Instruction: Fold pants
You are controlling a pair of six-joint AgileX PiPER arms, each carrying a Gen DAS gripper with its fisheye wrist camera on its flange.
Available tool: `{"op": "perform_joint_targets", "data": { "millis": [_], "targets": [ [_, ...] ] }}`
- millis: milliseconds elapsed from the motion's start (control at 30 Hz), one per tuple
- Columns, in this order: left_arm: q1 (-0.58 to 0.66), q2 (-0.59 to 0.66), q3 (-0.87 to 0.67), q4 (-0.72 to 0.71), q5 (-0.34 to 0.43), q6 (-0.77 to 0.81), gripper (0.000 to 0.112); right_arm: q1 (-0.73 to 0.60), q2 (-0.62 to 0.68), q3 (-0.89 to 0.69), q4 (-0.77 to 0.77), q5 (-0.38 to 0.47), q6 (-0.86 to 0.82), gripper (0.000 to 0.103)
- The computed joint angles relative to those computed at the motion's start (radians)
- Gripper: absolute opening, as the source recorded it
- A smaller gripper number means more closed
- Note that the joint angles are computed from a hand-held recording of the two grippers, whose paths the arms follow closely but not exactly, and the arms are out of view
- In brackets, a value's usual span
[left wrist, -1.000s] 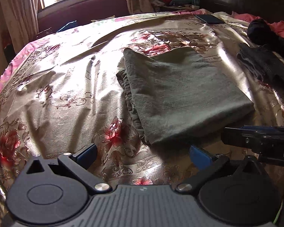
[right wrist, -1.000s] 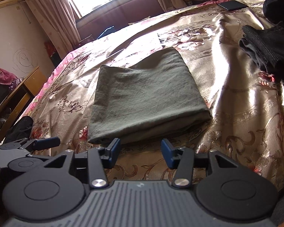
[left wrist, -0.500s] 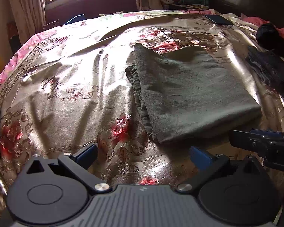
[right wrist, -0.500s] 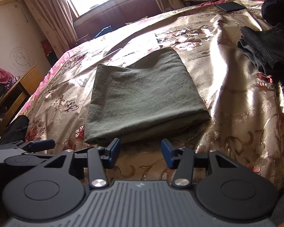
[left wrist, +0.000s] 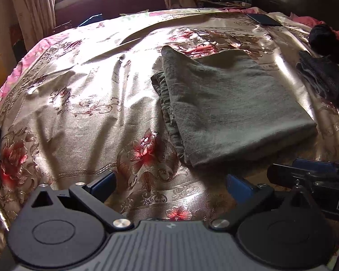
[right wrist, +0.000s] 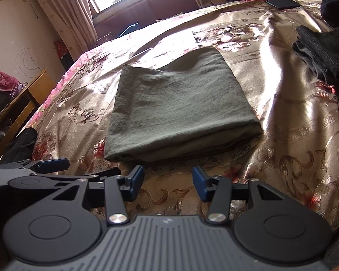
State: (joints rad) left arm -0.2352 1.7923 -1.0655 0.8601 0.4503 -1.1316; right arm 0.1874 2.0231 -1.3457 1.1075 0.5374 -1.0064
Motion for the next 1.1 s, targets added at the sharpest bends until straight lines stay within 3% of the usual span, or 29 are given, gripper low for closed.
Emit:
{"op": "perform_joint_targets", "data": {
  "millis": [500,833,1100],
  "targets": [
    [0.004,-0.021,0.02,0.013,-0.026,-0.008,0.103,0.013,-0.028,0.029,-0.017,-0.049,0.008,0.049],
    [0.002,-0.03,0.03,0.028,-0.036,-0.026,0.103,0.019,-0.01,0.0,-0.161,-0.069,0.162,0.049],
    [0.0,-0.029,0.03,0.025,-0.036,-0.023,0.103,0.021,-0.007,0.0,-0.165,-0.071,0.162,0.049]
  ]
}}
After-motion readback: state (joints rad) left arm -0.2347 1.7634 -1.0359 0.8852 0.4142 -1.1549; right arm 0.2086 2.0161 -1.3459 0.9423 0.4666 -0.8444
